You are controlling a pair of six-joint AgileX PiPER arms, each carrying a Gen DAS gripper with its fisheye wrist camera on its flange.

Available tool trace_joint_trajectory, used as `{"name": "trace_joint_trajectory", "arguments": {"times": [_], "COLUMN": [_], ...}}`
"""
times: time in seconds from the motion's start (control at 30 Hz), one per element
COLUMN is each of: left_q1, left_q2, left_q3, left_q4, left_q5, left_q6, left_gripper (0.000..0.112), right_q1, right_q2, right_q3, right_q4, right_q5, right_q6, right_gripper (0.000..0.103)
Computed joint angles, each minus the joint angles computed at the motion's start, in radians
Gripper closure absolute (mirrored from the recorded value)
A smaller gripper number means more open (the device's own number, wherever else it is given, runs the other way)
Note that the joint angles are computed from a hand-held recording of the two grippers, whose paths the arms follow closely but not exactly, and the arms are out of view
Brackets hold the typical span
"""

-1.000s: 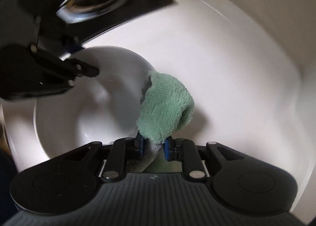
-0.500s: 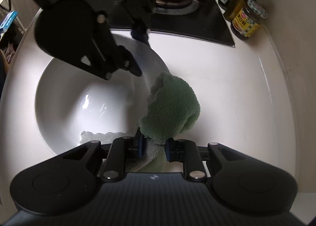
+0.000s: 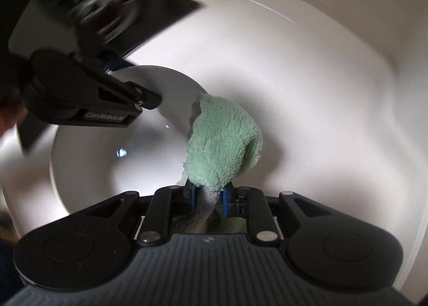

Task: Clean bowl
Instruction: 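Sweep the towel across the bowl interior with the right gripper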

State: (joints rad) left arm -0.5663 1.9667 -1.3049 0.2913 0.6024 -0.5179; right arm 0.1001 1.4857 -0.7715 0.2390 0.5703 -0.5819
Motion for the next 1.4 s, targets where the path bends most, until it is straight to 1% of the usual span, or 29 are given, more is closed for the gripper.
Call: {"name": "trace_joint_trajectory", "arguments": {"times": [0.03, 0.1, 0.17, 0.2, 0.23, 0.3, 0.37, 0.4, 0.47, 0.53, 0.6, 0.63, 0.7, 0.83, 0.93, 1.0, 1.07, 1.13, 1.2, 1.27, 1.3, 1.4], "left_q1": [-0.004, -0.017, -0.046, -0.062, -0.077, -0.098, -0.103, -0.097, -0.068, -0.033, 0.007, 0.019, 0.028, 0.022, 0.02, 0.019, 0.021, 0.028, 0.036, 0.046, 0.049, 0.055], "left_q2": [0.0, -0.002, -0.004, -0.009, -0.016, -0.03, -0.044, -0.052, -0.062, -0.059, -0.044, -0.032, 0.0, 0.084, 0.145, 0.16, 0.172, 0.196, 0.215, 0.211, 0.2, 0.153], "left_q3": [0.002, 0.01, 0.023, 0.031, 0.041, 0.064, 0.079, 0.085, 0.077, 0.055, 0.014, -0.012, -0.07, -0.218, -0.325, -0.355, -0.386, -0.44, -0.475, -0.469, -0.448, -0.355], "left_q4": [0.014, 0.06, 0.144, 0.174, 0.189, 0.209, 0.195, 0.163, 0.054, -0.087, -0.225, -0.26, -0.283, -0.248, -0.225, -0.209, -0.204, -0.226, -0.246, -0.269, -0.276, -0.289], "left_q5": [0.001, 0.008, 0.031, 0.051, 0.071, 0.091, 0.096, 0.093, 0.094, 0.103, 0.141, 0.165, 0.213, 0.313, 0.38, 0.386, 0.387, 0.416, 0.44, 0.429, 0.408, 0.32], "left_q6": [-0.035, -0.128, -0.271, -0.337, -0.376, -0.376, -0.312, -0.241, -0.041, 0.159, 0.359, 0.423, 0.495, 0.53, 0.548, 0.553, 0.574, 0.605, 0.619, 0.631, 0.623, 0.553], "left_gripper": [0.073, 0.072, 0.071, 0.072, 0.075, 0.08, 0.089, 0.091, 0.091, 0.091, 0.091, 0.091, 0.09, 0.086, 0.086, 0.087, 0.091, 0.091, 0.091, 0.091, 0.091, 0.089], "right_q1": [-0.003, -0.065, -0.137, -0.161, -0.166, -0.172, -0.157, -0.145, -0.122, -0.096, -0.082, -0.077, -0.062, -0.025, -0.026, -0.039, -0.053, -0.057, -0.048, -0.057, -0.065, -0.083], "right_q2": [-0.027, -0.101, -0.126, -0.135, -0.139, -0.143, -0.115, -0.091, -0.042, 0.018, 0.069, 0.096, 0.155, 0.207, 0.231, 0.247, 0.247, 0.241, 0.242, 0.259, 0.269, 0.284], "right_q3": [0.033, 0.118, 0.174, 0.193, 0.202, 0.208, 0.163, 0.124, 0.04, -0.047, -0.122, -0.16, -0.244, -0.322, -0.363, -0.391, -0.397, -0.392, -0.398, -0.415, -0.424, -0.447], "right_q4": [0.019, 0.15, 0.316, 0.365, 0.374, 0.374, 0.307, 0.253, 0.153, 0.06, 0.006, -0.009, -0.034, -0.079, -0.071, -0.047, -0.019, 0.004, -0.002, 0.005, 0.013, 0.031], "right_q5": [-0.011, -0.002, 0.015, 0.023, 0.018, 0.014, 0.03, 0.049, 0.096, 0.124, 0.161, 0.183, 0.23, 0.26, 0.281, 0.305, 0.322, 0.333, 0.342, 0.357, 0.367, 0.394], "right_q6": [0.052, 0.089, 0.041, 0.021, -0.013, -0.076, -0.138, -0.172, -0.235, -0.287, -0.364, -0.413, -0.526, -0.655, -0.736, -0.806, -0.881, -0.947, -0.967, -0.981, -0.97, -0.861], "right_gripper": [0.083, 0.08, 0.077, 0.077, 0.077, 0.077, 0.079, 0.079, 0.084, 0.086, 0.087, 0.087, 0.086, 0.084, 0.084, 0.084, 0.084, 0.084, 0.084, 0.084, 0.084, 0.085]}}
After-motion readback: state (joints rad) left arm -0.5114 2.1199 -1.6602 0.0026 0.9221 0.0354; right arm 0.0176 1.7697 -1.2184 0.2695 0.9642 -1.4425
